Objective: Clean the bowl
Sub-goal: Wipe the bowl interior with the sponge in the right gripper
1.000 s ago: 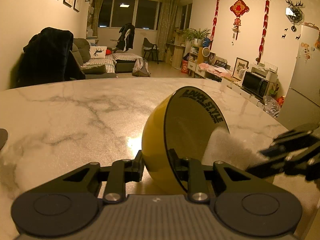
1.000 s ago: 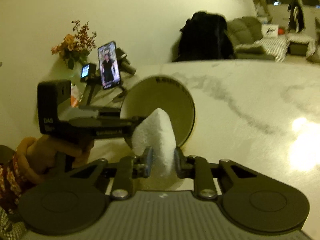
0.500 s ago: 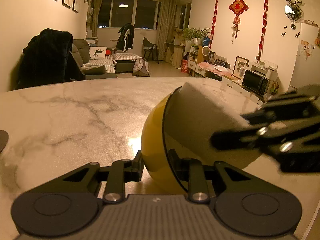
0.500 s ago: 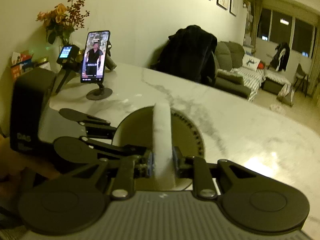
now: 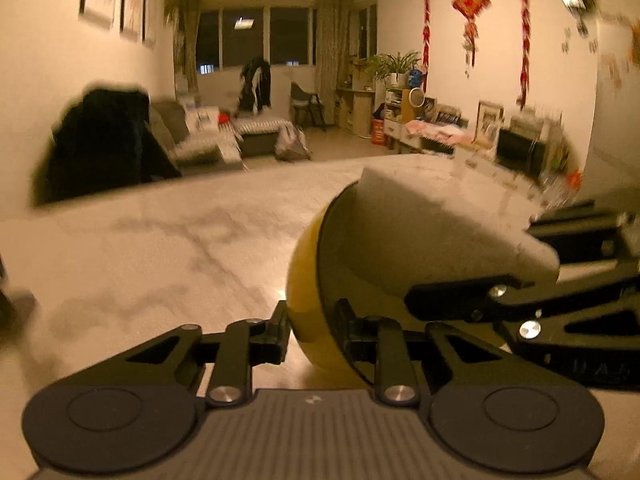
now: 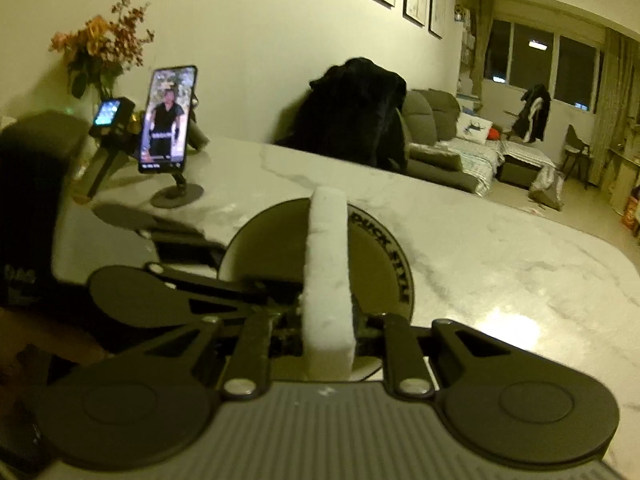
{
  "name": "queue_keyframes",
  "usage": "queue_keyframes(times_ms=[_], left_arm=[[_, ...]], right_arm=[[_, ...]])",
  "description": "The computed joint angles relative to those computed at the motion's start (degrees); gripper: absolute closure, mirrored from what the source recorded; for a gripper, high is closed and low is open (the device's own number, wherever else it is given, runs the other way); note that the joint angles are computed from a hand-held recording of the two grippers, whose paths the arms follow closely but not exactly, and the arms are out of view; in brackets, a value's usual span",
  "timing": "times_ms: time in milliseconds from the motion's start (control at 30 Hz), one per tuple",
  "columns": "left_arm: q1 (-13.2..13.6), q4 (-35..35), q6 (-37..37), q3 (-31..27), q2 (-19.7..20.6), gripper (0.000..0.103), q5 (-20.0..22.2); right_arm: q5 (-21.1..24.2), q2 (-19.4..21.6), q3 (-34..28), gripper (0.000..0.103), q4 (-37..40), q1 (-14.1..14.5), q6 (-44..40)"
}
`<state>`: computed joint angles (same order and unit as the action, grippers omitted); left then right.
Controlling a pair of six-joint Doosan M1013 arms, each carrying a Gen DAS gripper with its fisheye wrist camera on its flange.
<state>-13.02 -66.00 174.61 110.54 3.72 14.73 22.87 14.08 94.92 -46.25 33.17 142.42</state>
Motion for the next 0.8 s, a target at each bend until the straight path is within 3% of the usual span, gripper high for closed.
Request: queue_keyframes(times_ms=[133, 333, 567, 800], left_arm=[[-0.2, -0.6, 1.8, 0.3, -0.3, 0.088, -0.4], [0.7, -4.8, 2.6, 0.7, -0.1, 0.087, 1.6], [1.6, -5.1, 0.8, 0.5, 0.1, 0.084, 4.2], [1.8, -9.4, 3.3, 1.0, 0.3, 0.084, 4.4]], right_arm=[[2.2, 0.8, -1.5, 0.084, 6.7, -0.2, -5.8], [0.5, 1.0, -1.2, 0.082, 5.3, -0.3, -3.1], [-1.8, 0.4, 0.8, 0.079, -6.3, 0.0, 10.8], [-6.3, -0.6, 3.4, 0.08, -25.5, -0.1, 35.7]])
